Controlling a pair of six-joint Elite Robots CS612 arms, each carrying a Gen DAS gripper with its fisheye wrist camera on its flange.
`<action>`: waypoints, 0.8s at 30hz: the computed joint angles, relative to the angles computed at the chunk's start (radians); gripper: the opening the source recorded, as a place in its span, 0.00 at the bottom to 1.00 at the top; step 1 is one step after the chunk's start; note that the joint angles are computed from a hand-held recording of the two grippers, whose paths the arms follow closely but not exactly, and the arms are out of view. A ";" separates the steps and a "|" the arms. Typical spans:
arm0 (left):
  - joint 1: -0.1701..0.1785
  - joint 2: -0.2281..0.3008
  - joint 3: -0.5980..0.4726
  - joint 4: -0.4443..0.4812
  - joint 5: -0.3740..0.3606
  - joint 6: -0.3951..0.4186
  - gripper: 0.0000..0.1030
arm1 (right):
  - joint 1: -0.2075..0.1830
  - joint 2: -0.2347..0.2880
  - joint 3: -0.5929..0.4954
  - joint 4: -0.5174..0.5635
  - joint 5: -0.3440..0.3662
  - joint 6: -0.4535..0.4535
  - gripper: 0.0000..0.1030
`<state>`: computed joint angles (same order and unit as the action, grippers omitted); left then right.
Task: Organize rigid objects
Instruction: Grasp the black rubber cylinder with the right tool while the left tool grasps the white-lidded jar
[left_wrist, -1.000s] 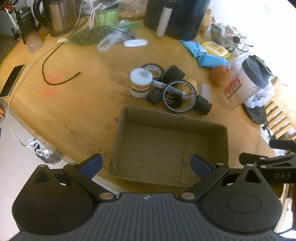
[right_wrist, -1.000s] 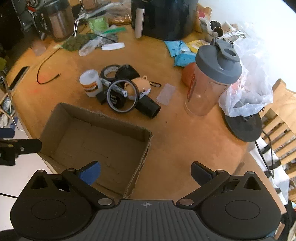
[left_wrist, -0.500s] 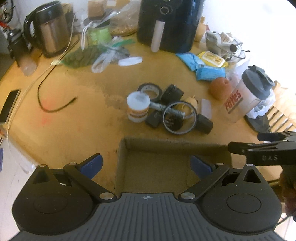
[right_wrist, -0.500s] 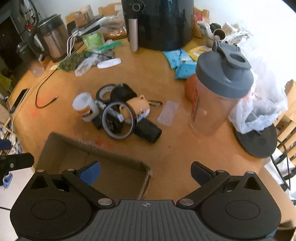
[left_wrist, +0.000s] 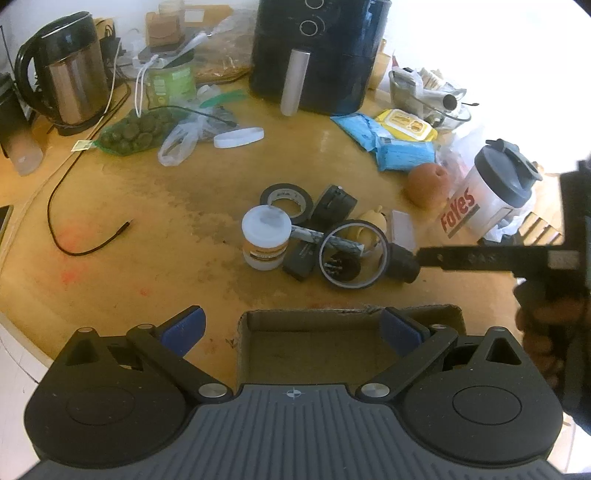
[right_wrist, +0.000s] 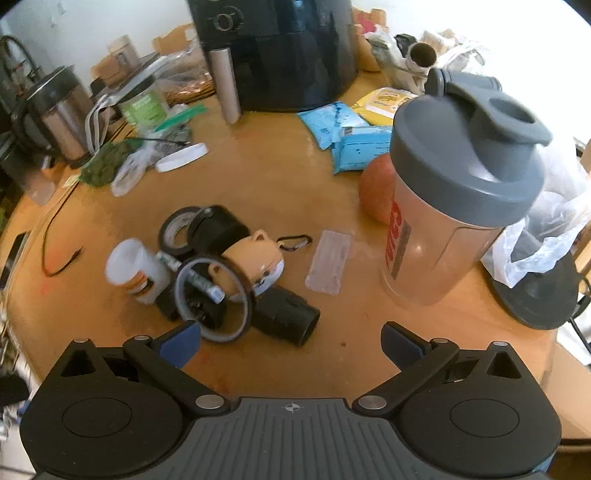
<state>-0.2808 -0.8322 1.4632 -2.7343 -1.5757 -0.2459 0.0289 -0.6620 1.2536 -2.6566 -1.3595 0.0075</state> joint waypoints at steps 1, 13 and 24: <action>0.002 0.001 -0.001 0.000 -0.003 0.005 1.00 | 0.004 0.009 -0.011 0.000 -0.018 0.017 0.98; 0.025 0.007 -0.008 0.018 -0.024 -0.003 1.00 | 0.021 0.092 -0.127 0.070 -0.069 0.194 0.76; 0.032 0.014 -0.022 0.003 -0.018 -0.007 1.00 | 0.026 0.121 -0.165 0.132 -0.063 0.269 0.51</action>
<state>-0.2487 -0.8178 1.4411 -2.7310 -1.5935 -0.2532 0.0548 -0.5413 1.0881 -2.5241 -1.4225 0.2768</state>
